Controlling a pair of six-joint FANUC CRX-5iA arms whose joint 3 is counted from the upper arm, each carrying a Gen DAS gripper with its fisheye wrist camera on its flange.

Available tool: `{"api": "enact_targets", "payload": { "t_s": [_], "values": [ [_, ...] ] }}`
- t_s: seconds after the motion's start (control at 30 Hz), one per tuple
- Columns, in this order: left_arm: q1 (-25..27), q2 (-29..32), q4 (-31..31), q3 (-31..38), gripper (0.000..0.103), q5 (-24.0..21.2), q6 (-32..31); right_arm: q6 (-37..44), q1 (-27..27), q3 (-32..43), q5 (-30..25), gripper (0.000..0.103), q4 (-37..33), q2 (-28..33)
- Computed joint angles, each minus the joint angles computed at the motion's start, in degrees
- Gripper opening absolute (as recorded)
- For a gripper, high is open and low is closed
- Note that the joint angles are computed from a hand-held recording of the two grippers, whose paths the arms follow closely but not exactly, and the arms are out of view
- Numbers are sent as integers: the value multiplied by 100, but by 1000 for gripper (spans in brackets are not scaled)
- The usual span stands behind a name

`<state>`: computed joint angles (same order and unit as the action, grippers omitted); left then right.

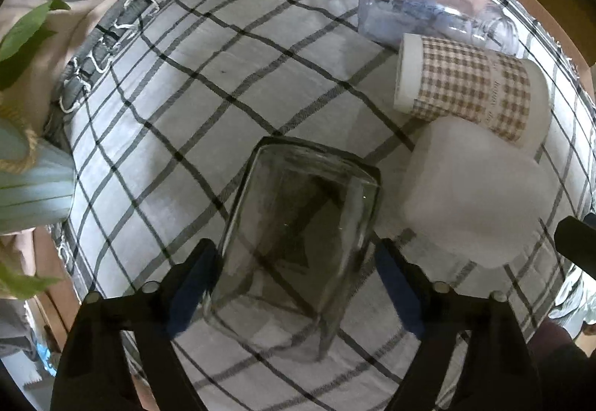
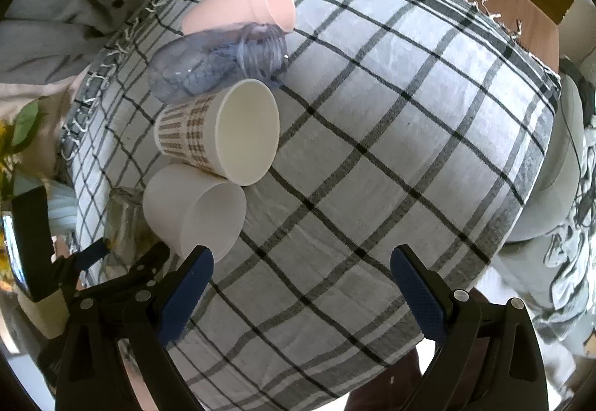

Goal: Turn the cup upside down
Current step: 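Reach the left gripper to the clear glass tumbler and close on it, then lift the clear glass tumbler with the left gripper off the cloth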

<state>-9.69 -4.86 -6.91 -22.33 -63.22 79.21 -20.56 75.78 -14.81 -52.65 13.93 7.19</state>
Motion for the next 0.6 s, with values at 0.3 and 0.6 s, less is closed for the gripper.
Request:
{"api": "enact_targets", "payload": {
  "t_s": [0.3, 0.6],
  "values": [
    [356, 108, 510, -263, 80, 427, -334, -14, -41, 161, -107, 96, -40, 195],
    [813, -142, 1104, -703, 74, 695, -288, 232, -57, 354, -306, 96, -80, 361]
  ]
}}
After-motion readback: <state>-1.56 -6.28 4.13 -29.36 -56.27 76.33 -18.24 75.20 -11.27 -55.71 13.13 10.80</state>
